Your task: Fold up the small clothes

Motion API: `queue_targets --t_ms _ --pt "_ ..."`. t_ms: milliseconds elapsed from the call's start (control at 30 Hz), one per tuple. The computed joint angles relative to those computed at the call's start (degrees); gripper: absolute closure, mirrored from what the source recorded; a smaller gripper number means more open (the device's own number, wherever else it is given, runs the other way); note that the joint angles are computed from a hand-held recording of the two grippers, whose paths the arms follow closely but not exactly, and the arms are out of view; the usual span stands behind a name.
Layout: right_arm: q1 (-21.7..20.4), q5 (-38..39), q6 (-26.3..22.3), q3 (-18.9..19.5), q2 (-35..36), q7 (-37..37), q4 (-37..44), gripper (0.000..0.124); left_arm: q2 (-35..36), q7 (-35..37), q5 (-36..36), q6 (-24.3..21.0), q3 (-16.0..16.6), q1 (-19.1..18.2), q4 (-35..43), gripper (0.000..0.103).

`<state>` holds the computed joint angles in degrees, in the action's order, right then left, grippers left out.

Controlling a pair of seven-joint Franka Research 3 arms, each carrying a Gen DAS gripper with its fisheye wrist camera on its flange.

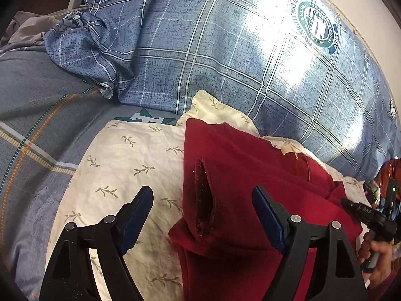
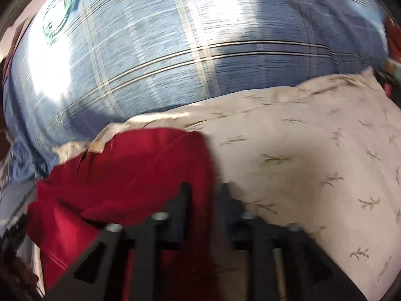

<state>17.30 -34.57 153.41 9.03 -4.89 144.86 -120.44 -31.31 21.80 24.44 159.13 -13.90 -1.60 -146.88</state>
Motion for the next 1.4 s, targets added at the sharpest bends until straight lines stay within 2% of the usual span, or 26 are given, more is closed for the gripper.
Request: queue_targets --t_ms 100,167,233,300,367,500,600,667,733,800,867,900,933,967,1000,1033,1100,1133,1167,1200,1233,1267,1300,1333,1400 --pt "-0.2 -3.79 -0.14 1.25 -4.13 2.2 -2.26 0.08 -0.14 0.22 -0.2 -0.35 0.32 -0.14 0.14 0.023" --pt "-0.08 -4.15 0.41 2.53 -6.6 -0.21 -4.06 0.077 0.2 0.77 -0.78 -0.09 0.93 -0.67 0.14 0.023" --pt "1.01 -0.54 1.69 3.04 -9.31 -5.52 -6.78 0.071 0.83 2.57 -2.4 0.82 2.34 -2.35 0.02 0.027" --pt "1.23 1.95 2.05 3.92 -11.88 -8.25 -9.61 0.07 1.3 3.78 -3.17 1.09 2.55 -2.85 0.21 0.041" --pt "1.76 5.76 2.13 3.92 -14.06 -11.3 -12.15 0.07 2.09 5.08 -3.42 0.42 2.32 -3.03 0.99 0.065" --pt "5.13 18.85 4.15 0.77 -16.54 -18.14 -16.13 0.07 2.24 3.32 -1.12 -0.17 -0.06 -0.72 1.76 0.083" --pt "6.92 27.17 6.81 -0.96 -17.35 -21.7 -17.97 0.068 0.36 1.08 -0.25 2.75 -0.36 0.18 0.49 0.089" --pt "9.53 34.15 9.35 -3.24 -16.08 -25.61 -18.06 0.068 -1.58 0.07 1.76 4.02 -1.75 1.65 -0.2 0.095" --pt "9.68 37.79 11.55 -3.16 -13.94 -27.44 -17.24 0.068 -2.38 0.18 3.14 4.95 -2.43 2.1 -0.3 0.095" --pt "6.0 37.05 11.92 0.11 -11.59 -24.94 -15.64 0.068 -2.88 0.74 3.21 5.99 -2.03 1.45 -1.05 0.095" --pt "4.42 38.77 13.88 1.54 -9.91 -23.71 -14.99 0.071 -2.81 1.49 2.53 6.36 -1.3 0.71 -1.4 0.096" --pt "2.98 38.32 15.44 2.77 -9.42 -21.93 -15.02 0.076 -2.85 1.56 2.19 6.54 -1.11 0.64 -1.65 0.096" --pt "1.26 37.26 17.15 4.24 -9.06 -19.57 -15.18 0.089 -2.9 1.52 1.76 7.1 -0.8 0.6 -2.01 0.096" --pt "-0.12 36.3 18.56 5.35 -8.79 -17.71 -15.33 0.096 -2.88 1.69 1.04 7.68 -0.17 0.24 -2.38 0.096" --pt "-2.72 33.95 19.19 7.34 -8.58 -14.63 -15.19 0.107 -2.76 1.8 0.54 8.11 0.06 0.16 -2.47 0.096" --pt "-4.33 32.21 19.36 8.44 -8.61 -12.64 -15.14 0.112 -2.71 2.09 0.07 9.05 0.42 -0.09 -2.79 0.096" --pt "-7.62 29.0 22.26 10.45 -10.52 -8.63 -16.73 0.115 -2.09 2.56 -0.48 11.26 0.53 0.03 -2.8 0.096" --pt "-11.75 26.37 24.35 13.71 -12.32 -5.81 -17.8 0.117 -1.8 3.0 -0.7 12.26 0.6 0.0 -2.82 0.096" --pt "-15.18 23.59 25.88 16.28 -14.06 -3.47 -18.76 0.117 -1.52 3.62 -0.7 12.24 0.3 0.09 -2.59 0.096" --pt "-16.61 24.2 27.05 17.49 -15.15 -4.42 -19.75 0.117 -1.0 4.07 -0.37 10.74 -0.67 0.68 -1.85 0.096" --pt "-16.37 24.82 25.96 17.39 -15.38 -5.38 -20.22 0.117 0.3 5.16 -0.26 7.13 -1.28 0.44 -0.33 0.096" --pt "-16.51 25.18 22.66 17.84 -15.26 -6.05 -19.95 0.117 1.7 6.22 -0.83 4.3 -0.94 -0.56 0.86 0.096" --pt "-14.66 25.83 18.95 16.43 -14.58 -7.56 -19.32 0.116 3.37 7.45 -2.05 1.85 -0.01 -2.0 1.86 0.096" --pt "-10.81 28.9 15.66 13.19 -13.92 -11.01 -19.11 0.114 4.85 8.17 -3.29 -0.69 0.63 -3.04 2.65 0.096" --pt "-4.65 32.94 15.57 7.55 -16.08 -13.4 -21.36 0.105 5.29 7.98 -3.11 -1.21 0.73 -3.09 2.87 0.096"
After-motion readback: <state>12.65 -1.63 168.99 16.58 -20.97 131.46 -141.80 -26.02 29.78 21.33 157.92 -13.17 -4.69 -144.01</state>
